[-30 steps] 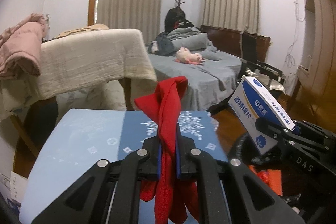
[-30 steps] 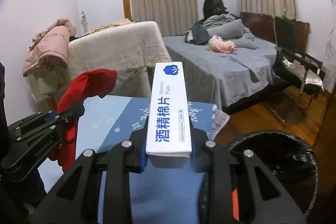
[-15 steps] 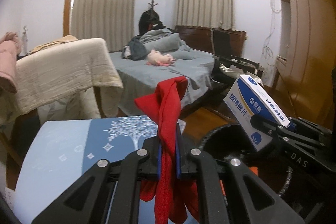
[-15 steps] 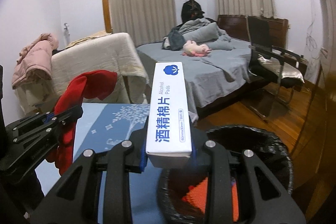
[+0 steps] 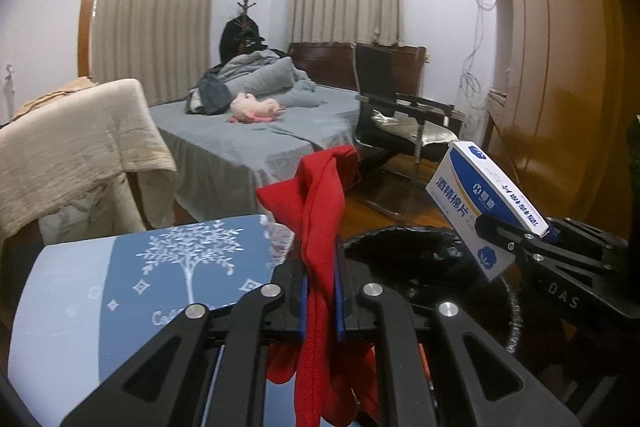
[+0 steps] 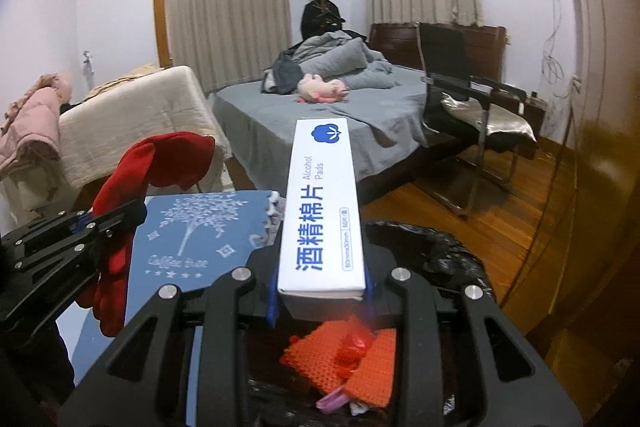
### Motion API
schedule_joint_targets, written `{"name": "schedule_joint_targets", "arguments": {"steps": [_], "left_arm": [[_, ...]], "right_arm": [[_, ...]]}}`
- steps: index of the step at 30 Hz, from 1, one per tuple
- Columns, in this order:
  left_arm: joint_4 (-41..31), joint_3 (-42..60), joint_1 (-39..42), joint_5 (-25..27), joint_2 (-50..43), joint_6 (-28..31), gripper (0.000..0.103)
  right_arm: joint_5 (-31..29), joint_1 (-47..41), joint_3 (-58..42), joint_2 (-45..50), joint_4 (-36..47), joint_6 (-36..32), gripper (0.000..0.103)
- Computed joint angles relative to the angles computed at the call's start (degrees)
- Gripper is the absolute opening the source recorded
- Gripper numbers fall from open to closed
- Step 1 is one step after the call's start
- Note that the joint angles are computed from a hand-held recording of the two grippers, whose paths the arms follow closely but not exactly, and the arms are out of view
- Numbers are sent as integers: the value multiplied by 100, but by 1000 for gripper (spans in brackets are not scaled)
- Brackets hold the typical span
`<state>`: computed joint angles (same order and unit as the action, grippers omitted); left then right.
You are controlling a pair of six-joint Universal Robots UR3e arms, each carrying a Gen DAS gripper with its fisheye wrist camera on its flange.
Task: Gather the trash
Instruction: 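Carry the red cloth and white box together over the bin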
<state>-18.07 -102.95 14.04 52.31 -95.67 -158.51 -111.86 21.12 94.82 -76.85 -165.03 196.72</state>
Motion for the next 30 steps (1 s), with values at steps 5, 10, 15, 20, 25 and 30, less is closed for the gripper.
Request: {"name": "schedule_joint_targets", "arguments": {"steps": [5, 10, 15, 20, 25, 30], "left_arm": [[137, 233, -430, 168, -350, -92, 10], [217, 396, -757, 287, -651, -115, 10], [275, 559, -1049, 391, -937, -106, 10], [268, 844, -1304, 480, -1301, -98, 10], [256, 1114, -1455, 565, -1594, -89, 10], [269, 1402, -1615, 662, -1884, -168, 10]], "right_arm": [[-21, -202, 439, -241, -122, 44, 29], [7, -420, 743, -394, -202, 79, 29], [117, -692, 1092, -554, -351, 40, 29], [159, -903, 1301, -576, -418, 49, 29], [186, -1027, 1362, -503, -449, 62, 30], [263, -1167, 1447, -473, -512, 29, 30]]}}
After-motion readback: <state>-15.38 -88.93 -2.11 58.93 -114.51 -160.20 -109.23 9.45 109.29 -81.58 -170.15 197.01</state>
